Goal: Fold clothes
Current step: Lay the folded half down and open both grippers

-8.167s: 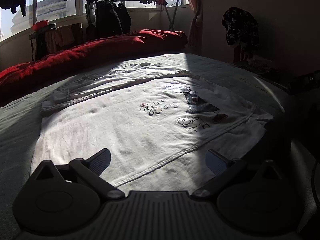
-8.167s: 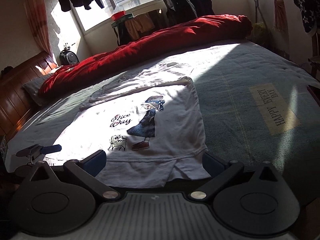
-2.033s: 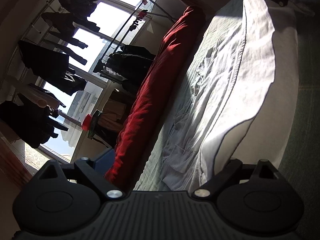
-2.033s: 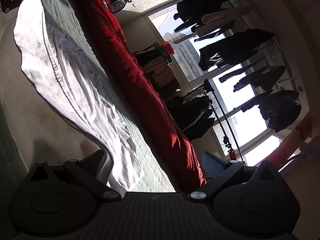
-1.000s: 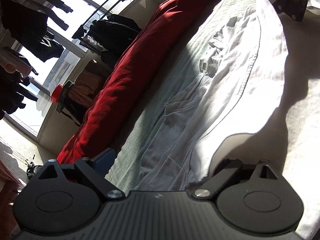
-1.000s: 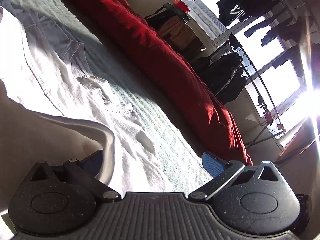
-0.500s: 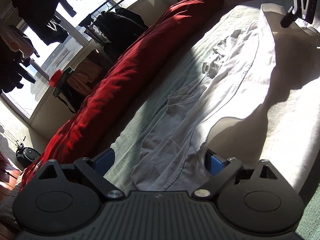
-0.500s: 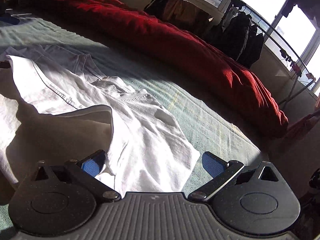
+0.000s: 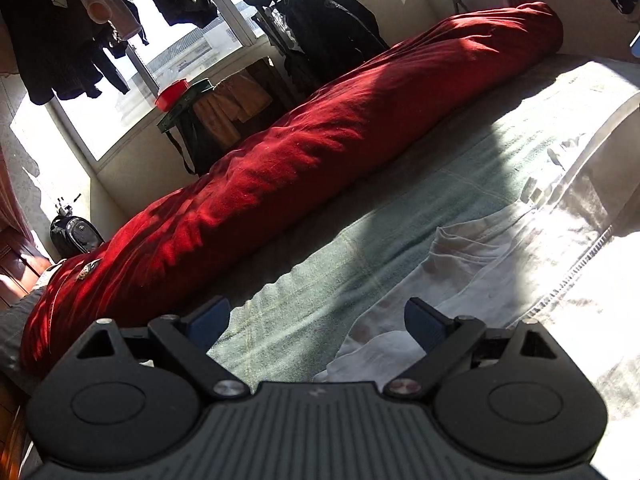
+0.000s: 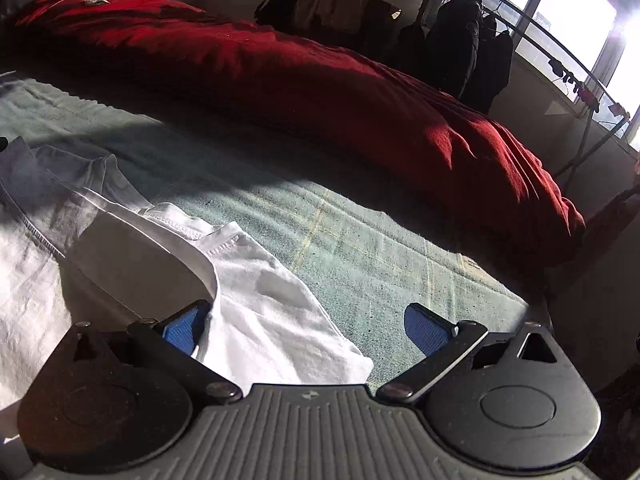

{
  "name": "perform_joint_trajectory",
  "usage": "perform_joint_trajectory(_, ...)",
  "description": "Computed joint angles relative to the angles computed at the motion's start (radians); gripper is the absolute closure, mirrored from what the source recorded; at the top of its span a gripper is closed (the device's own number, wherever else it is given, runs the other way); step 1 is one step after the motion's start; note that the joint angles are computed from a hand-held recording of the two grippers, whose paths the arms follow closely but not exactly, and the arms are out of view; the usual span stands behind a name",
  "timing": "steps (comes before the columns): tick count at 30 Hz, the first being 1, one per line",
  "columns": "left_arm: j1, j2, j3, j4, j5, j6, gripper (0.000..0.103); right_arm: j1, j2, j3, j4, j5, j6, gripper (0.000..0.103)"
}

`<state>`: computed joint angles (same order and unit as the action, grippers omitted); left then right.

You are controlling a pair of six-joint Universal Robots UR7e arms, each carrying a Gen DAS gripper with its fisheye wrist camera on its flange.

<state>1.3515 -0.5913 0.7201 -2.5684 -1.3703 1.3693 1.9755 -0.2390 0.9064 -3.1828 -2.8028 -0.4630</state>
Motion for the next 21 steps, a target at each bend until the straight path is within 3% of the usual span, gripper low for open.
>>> perform_joint_trajectory(3, 0.003, -0.012, -0.001, 0.026, -0.008, -0.005, 0.008, 0.004, -0.006, -0.003, -0.044, -0.005, -0.028, 0.0)
perform_joint_trajectory(8, 0.008, -0.059, 0.048, 0.049, -0.019, 0.037, 0.008, 0.023, 0.008, -0.036, -0.21, -0.022, -0.178, 0.0)
perform_joint_trajectory(11, 0.013, -0.102, 0.069, 0.145, -0.043, 0.048, 0.008, 0.037, -0.034, 0.029, -0.255, 0.011, -0.153, 0.0)
perform_joint_trajectory(14, 0.015, -0.135, 0.067, 0.289, -0.055, 0.026, 0.008, 0.048, -0.115, 0.163, -0.211, 0.087, -0.004, 0.0)
perform_joint_trajectory(17, 0.023, -0.143, 0.026, 0.454, -0.078, -0.044, 0.008, 0.042, -0.206, 0.307, -0.104, 0.226, 0.197, 0.0)
perform_joint_trajectory(21, 0.046, -0.131, -0.026, 0.622, -0.106, -0.136, 0.008, 0.013, -0.251, 0.406, -0.025, 0.374, 0.366, 0.0)
